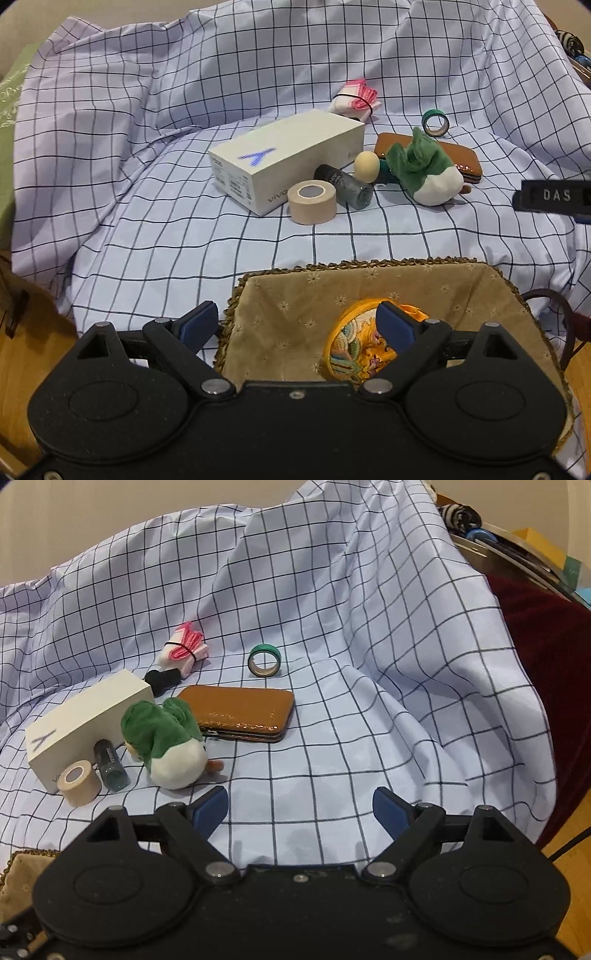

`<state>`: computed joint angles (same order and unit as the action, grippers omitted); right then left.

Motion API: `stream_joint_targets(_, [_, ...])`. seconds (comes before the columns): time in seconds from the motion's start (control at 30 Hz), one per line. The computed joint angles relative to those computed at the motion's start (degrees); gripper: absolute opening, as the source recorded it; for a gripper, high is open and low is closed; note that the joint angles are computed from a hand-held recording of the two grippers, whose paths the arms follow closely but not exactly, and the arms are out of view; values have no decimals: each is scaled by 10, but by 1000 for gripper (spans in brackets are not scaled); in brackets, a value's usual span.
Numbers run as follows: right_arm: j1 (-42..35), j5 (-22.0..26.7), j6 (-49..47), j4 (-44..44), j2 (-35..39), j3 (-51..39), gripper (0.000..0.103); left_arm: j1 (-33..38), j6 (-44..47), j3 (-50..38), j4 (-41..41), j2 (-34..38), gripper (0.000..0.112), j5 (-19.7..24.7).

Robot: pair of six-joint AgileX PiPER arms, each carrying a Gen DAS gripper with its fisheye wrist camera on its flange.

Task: Organize soft objects
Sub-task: 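Withdraw both tools from the basket toward the remaining items, then move the right tool to the pink-edged towel bundle while the left tool approaches the white packet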

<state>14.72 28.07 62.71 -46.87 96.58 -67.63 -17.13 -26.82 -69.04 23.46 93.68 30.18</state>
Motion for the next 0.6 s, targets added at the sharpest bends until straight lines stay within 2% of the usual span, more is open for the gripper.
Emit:
stream_joint_targets(0.07, [-2, 5, -11, 14, 13, -13, 87, 11, 27, 8, -26, 4, 90, -21])
stream_joint_targets(0.13, [-10, -9, -35, 47, 24, -19, 87, 13, 27, 19, -20, 3, 90, -42])
stream_joint_targets(0.2, [-12, -17, -12, 39, 28, -17, 87, 18, 43, 24, -33, 5, 92, -56])
stream_joint_targets(0.27, [-15, -26, 15, 22, 28, -15, 87, 32, 89, 27, -87, 4, 94, -70])
stream_joint_targets(0.4, [-33, -28, -8, 74, 28, -32, 87, 55, 152, 20, -175, 14, 95, -73])
stream_joint_targets(0.53, [-50, -15, -87, 155, 44, -63, 87, 49, 128, 20, -157, 18, 95, -70])
stream_joint_targets(0.6, [-45, -1, -97, 143, 49, -73, 87, 53, 156, 21, -183, 15, 95, -69])
